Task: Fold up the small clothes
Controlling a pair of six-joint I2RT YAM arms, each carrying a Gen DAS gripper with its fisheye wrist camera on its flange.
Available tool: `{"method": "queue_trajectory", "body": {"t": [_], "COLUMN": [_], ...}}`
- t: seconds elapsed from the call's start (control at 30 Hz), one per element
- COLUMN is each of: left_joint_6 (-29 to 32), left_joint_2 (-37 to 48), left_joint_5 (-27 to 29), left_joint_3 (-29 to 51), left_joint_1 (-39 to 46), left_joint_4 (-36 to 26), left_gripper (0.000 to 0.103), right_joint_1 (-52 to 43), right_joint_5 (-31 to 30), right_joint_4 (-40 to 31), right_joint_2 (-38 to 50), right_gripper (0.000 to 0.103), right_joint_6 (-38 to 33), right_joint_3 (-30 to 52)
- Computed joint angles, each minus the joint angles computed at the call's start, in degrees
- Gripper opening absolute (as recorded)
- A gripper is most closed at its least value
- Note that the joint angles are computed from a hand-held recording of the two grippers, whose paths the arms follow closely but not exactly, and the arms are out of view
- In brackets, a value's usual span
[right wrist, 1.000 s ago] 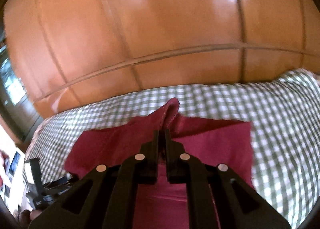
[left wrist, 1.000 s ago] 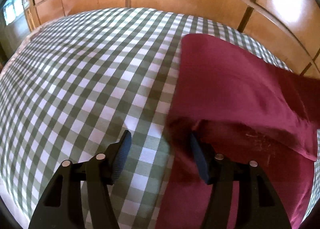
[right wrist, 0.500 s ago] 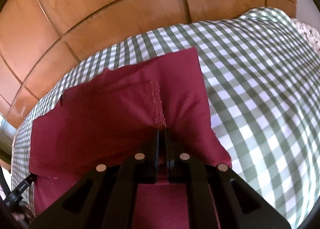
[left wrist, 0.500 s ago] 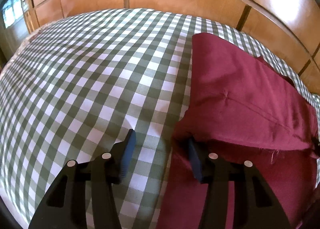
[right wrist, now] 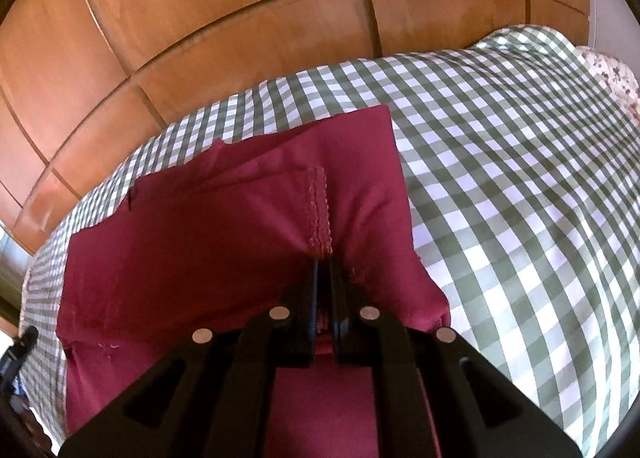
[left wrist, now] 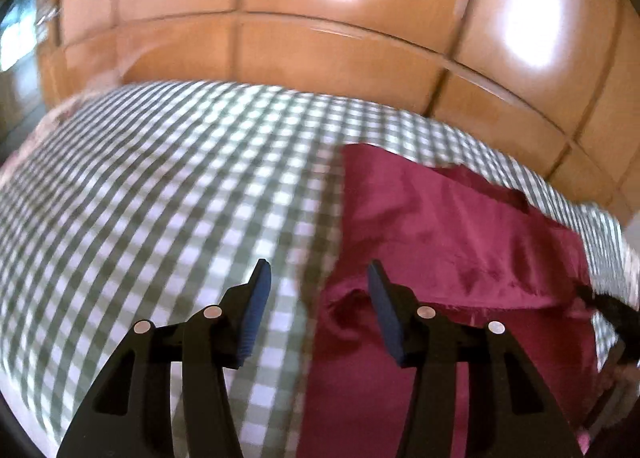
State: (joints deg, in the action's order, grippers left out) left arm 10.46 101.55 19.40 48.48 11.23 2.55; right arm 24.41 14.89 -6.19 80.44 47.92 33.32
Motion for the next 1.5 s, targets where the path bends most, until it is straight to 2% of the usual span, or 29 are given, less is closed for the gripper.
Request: {"method": "queue_trajectory", "body": {"t": [0.1,0.17,0.2,0.23,0.33,0.4,0.47,0.57,0.8,0.9,1.07,1.1,1.13,1.2,1.23,1.3,1.33,1.4,1.5], "left_joint_6": [3.31,3.66,3.29,2.81,2.76,2.38,2.15,0.61,-4.01,-5.79,-11.74,-12.78,-13.32,-12.92,-13.25,-12.94,-11.67,-8.55,-6.20], "left_joint_2": [3.87,6.80,7.88,8.54,8.00,6.83,5.45,6.12,22.67,28.06,36.65,37.80,38.22,37.67,34.99,30.78,29.24,29.97,31.94], "left_joint_5": [-2.33,-5.85,-7.31,-7.99,-7.72,-4.87,-0.29,3.60,10.85,13.45,13.68,14.08,14.01,12.64,11.14,8.93,4.99,-3.25,-8.57], "left_joint_3": [2.21,3.58,3.85,3.59,2.84,2.89,3.68,8.17,34.31,42.04,54.20,55.76,56.36,55.73,51.70,44.63,41.50,39.87,39.14], "left_joint_1": [-4.55,-6.73,-7.46,-7.88,-7.70,-6.24,-3.43,-0.36,2.23,1.38,-1.04,-1.42,-1.98,-2.96,-3.43,-4.18,-5.40,-8.03,-9.66], "left_joint_4": [-1.92,-2.81,-2.90,-2.03,-1.37,-2.77,-4.60,-8.15,-25.57,-30.02,-35.24,-35.47,-34.85,-33.13,-28.69,-21.25,-17.87,-15.33,-11.68], "left_gripper": [0.049,0.049,0.049,0.050,0.049,0.049,0.049,0.049,0.049,0.049,0.049,0.049,0.029,0.014,0.009,0.009,0.009,0.009,0.014], "right_joint_1": [-0.39,-0.36,0.47,1.30,6.17,8.78,11.01,11.87,12.93,11.95,11.92,12.01,12.05,12.04,11.98,12.04,12.01,12.15,12.23], "right_joint_5": [-0.47,-0.09,1.08,2.35,6.29,6.84,6.85,5.60,7.10,5.95,5.77,5.82,5.86,5.87,5.87,6.07,6.11,6.40,6.59], "right_joint_4": [-0.38,-1.74,-2.67,-3.33,-5.29,-5.17,-4.52,-3.39,5.97,9.55,11.31,11.45,11.62,11.75,11.86,11.84,11.88,11.59,11.19], "right_joint_2": [1.36,0.29,-1.36,-2.53,-4.55,-3.82,-0.64,6.25,9.75,9.74,8.89,8.79,8.76,8.85,8.91,9.00,9.08,9.38,9.71], "right_gripper": [0.007,0.024,0.039,0.046,0.048,0.049,0.051,0.051,0.052,0.053,0.053,0.053,0.054,0.054,0.054,0.054,0.055,0.055,0.056], "right_joint_6": [0.19,1.14,1.72,1.63,0.65,-0.33,-1.64,-1.30,-1.02,-1.44,-1.55,-1.46,-1.48,-1.66,-1.77,-1.81,-1.88,-2.01,-2.37], "right_joint_3": [0.71,0.86,0.75,0.83,2.63,4.17,6.43,8.91,4.74,2.83,1.39,1.24,1.14,1.17,1.14,1.19,1.22,1.55,1.98]}}
